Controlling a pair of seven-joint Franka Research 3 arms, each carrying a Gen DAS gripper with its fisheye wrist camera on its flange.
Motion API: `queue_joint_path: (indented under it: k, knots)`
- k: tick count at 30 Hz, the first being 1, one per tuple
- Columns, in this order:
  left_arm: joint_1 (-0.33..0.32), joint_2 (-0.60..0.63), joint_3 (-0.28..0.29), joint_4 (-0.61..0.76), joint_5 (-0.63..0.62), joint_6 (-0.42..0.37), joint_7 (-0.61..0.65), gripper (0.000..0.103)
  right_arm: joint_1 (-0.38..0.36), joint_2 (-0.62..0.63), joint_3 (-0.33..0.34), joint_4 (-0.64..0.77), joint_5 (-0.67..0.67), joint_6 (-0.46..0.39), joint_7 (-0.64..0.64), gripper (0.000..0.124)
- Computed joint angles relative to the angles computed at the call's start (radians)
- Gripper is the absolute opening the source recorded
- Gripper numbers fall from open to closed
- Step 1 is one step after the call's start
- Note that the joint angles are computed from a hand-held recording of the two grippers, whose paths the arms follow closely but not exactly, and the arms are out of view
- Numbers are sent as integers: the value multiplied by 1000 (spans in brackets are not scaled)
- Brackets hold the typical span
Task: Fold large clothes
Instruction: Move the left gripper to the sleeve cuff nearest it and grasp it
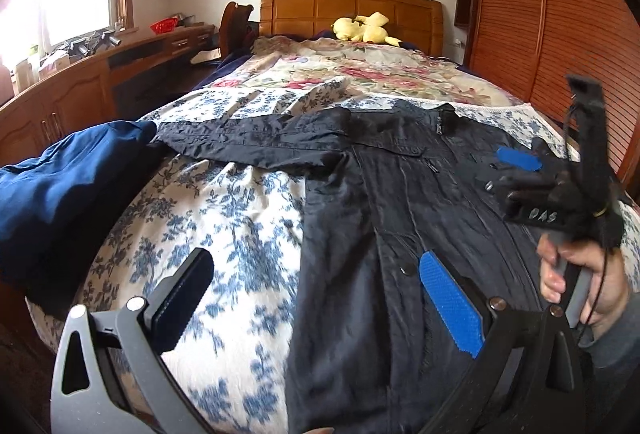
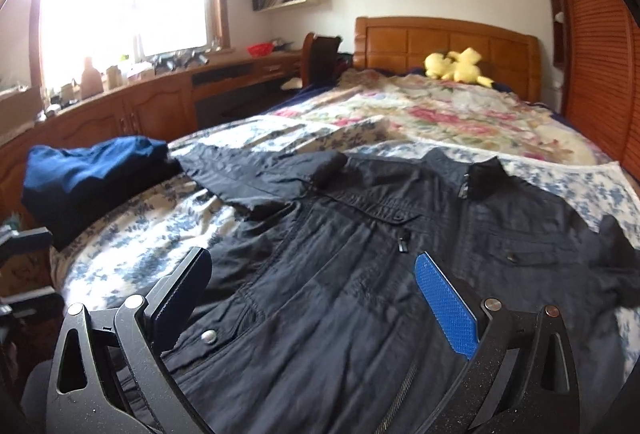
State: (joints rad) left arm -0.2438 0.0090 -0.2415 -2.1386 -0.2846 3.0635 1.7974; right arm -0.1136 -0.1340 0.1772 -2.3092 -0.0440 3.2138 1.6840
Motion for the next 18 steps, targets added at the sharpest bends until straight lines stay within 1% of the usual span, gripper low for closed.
queue_joint_path:
  k: [1, 3, 6, 7, 9, 11, 12, 14, 16, 18]
  knots:
    - [2, 13, 2, 16, 5, -7, -1, 103, 16, 26, -14, 23, 9, -7, -17, 103]
    - [17, 52, -1, 64, 19, -29, -8, 103, 102, 83, -89, 79, 99, -40, -116, 103]
    - [57, 116, -30, 144, 7, -66, 17, 103, 163, 137, -140, 129, 215, -69, -237, 103]
    - [69, 142, -39, 174, 11, -77, 23, 103, 174, 149, -153, 138, 208, -73, -238, 103]
    - [86, 193, -46, 234, 43, -106, 11, 103, 188, 161, -168, 139, 248, -74, -280, 103]
    - [109, 231, -63, 279, 60, -128, 13, 103, 190, 170, -161, 148, 356, -90, -371, 103]
    - [112, 255, -62, 308, 81, -142, 5, 103, 191, 171, -158, 148, 405, -92, -406, 103]
    - [115, 305, -60, 370, 124, -175, -12, 103, 195, 178, -160, 156, 464, -101, -450, 103]
    - [113, 363, -52, 450, 173, -219, -30, 103, 202, 183, -168, 159, 473, -111, -454, 103]
    - [110, 422, -45, 530, 210, -256, -52, 103, 212, 184, -179, 157, 444, -110, -431, 103]
